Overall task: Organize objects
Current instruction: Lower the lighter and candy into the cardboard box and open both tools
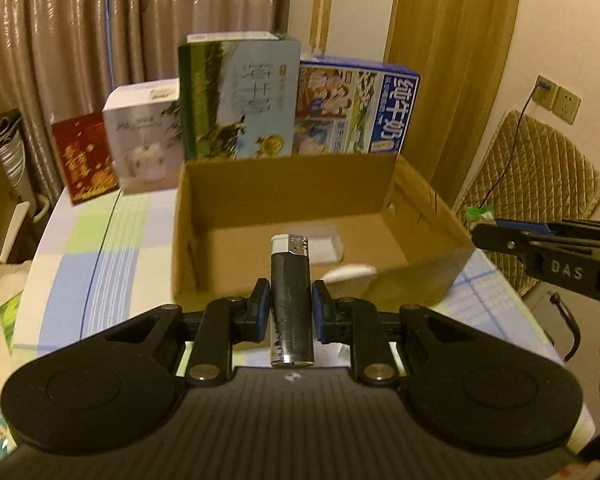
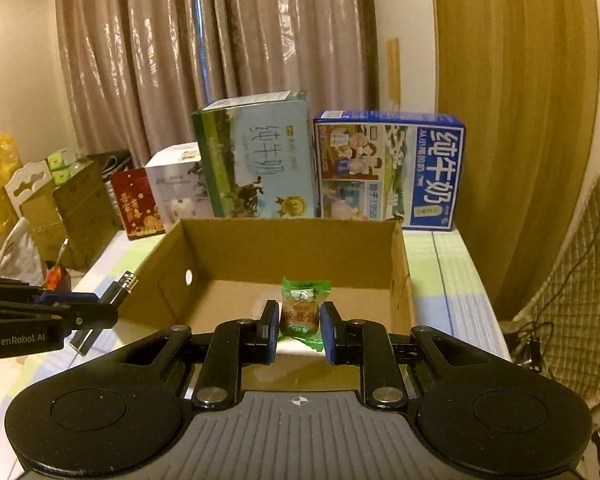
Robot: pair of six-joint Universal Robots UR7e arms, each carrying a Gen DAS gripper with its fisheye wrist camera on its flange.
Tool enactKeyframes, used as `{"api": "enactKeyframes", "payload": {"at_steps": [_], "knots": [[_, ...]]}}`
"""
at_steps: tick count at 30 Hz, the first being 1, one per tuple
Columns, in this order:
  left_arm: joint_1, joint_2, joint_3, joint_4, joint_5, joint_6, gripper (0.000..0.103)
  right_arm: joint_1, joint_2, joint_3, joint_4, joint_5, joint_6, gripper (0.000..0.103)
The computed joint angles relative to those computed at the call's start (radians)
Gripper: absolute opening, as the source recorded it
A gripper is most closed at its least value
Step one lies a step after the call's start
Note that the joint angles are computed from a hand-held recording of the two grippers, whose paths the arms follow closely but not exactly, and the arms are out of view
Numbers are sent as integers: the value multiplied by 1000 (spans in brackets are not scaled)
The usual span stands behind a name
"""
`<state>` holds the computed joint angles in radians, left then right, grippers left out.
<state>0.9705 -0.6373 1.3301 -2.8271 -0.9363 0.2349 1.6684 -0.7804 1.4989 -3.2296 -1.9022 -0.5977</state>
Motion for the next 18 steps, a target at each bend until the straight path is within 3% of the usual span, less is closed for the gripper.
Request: {"api": "enactKeyframes", "payload": {"at_steps": [7,18], "knots": [[22,108,-200,114,-10,7,18,-25,68,-150,138,-5,38,19],[49,197,-334,178,-13,15,18,-45,122,-243,198,-12,54,19]]}}
